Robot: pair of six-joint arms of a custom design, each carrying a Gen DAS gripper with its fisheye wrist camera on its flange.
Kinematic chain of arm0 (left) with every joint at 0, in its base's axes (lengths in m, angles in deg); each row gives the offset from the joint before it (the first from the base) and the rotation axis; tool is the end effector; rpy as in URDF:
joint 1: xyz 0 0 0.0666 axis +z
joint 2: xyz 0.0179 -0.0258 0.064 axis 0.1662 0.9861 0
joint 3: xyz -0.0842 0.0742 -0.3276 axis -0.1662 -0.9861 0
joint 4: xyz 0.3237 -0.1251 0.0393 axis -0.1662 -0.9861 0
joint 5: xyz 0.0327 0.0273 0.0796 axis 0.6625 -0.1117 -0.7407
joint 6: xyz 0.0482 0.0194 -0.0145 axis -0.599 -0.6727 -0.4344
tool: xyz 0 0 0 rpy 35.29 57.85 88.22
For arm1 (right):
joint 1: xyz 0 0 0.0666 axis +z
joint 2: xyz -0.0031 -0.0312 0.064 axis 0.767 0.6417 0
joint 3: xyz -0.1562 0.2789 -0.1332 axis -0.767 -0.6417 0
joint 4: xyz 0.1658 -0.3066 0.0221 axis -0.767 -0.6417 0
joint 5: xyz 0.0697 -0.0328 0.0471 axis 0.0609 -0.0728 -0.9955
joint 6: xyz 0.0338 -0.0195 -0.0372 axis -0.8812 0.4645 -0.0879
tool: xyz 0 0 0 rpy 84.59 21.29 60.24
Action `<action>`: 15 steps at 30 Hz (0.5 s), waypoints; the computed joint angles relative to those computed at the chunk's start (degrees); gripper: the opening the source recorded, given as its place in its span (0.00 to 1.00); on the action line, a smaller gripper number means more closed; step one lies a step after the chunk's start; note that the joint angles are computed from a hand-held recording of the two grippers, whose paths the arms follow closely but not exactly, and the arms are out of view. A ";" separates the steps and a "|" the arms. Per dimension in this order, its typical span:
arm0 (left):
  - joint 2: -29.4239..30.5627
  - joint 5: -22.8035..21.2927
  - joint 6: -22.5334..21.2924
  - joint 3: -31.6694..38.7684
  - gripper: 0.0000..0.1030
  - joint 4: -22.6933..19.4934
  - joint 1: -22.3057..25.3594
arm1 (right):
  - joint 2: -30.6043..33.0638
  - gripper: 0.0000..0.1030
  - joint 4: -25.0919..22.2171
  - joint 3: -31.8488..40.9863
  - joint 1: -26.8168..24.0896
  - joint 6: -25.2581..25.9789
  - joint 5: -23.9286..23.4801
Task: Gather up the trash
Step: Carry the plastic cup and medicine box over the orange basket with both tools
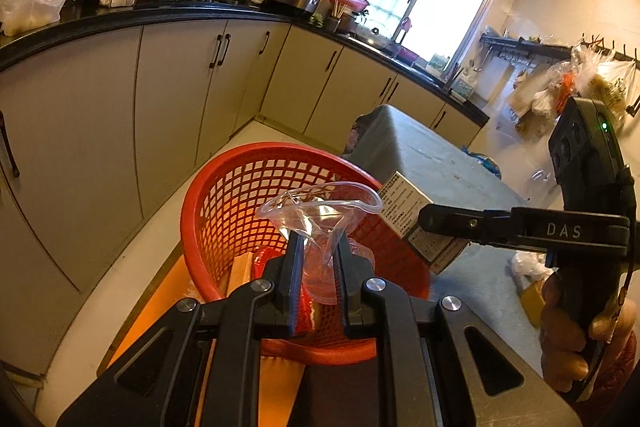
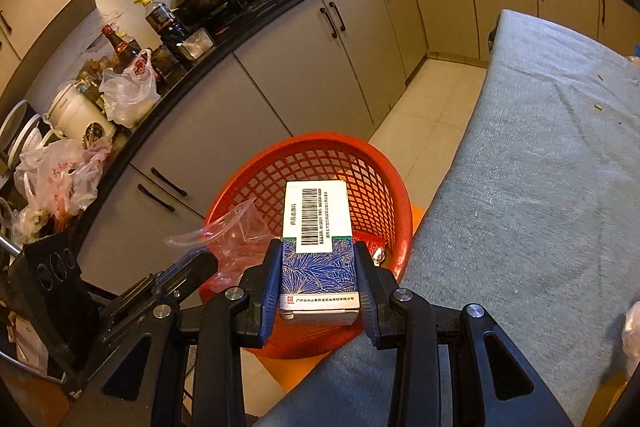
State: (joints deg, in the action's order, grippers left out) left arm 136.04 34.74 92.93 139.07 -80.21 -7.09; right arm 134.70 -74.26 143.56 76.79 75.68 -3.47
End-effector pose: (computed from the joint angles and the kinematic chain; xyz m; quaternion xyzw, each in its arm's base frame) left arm 0.2797 -0.0747 0.4275 -0.2242 0.8524 -0.1087 0.4597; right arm 0.4714 0.2539 0.4300 -0.3126 0.8902 0.2583 0.2078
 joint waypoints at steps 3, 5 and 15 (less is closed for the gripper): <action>0.60 0.58 -0.19 0.15 0.13 -0.33 0.30 | 1.06 0.36 -0.12 0.78 0.28 -0.19 0.50; 0.86 0.13 -0.43 0.11 0.14 -0.61 0.10 | 1.71 0.37 -0.38 1.36 0.44 -0.17 0.82; 1.72 0.78 -0.43 0.35 0.14 -0.76 0.55 | 3.06 0.38 -0.44 2.08 0.93 -0.49 1.80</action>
State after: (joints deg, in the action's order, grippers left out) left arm 137.76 35.52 92.49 139.41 -80.97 -6.54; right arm 137.76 -74.70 145.64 77.73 75.19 -1.67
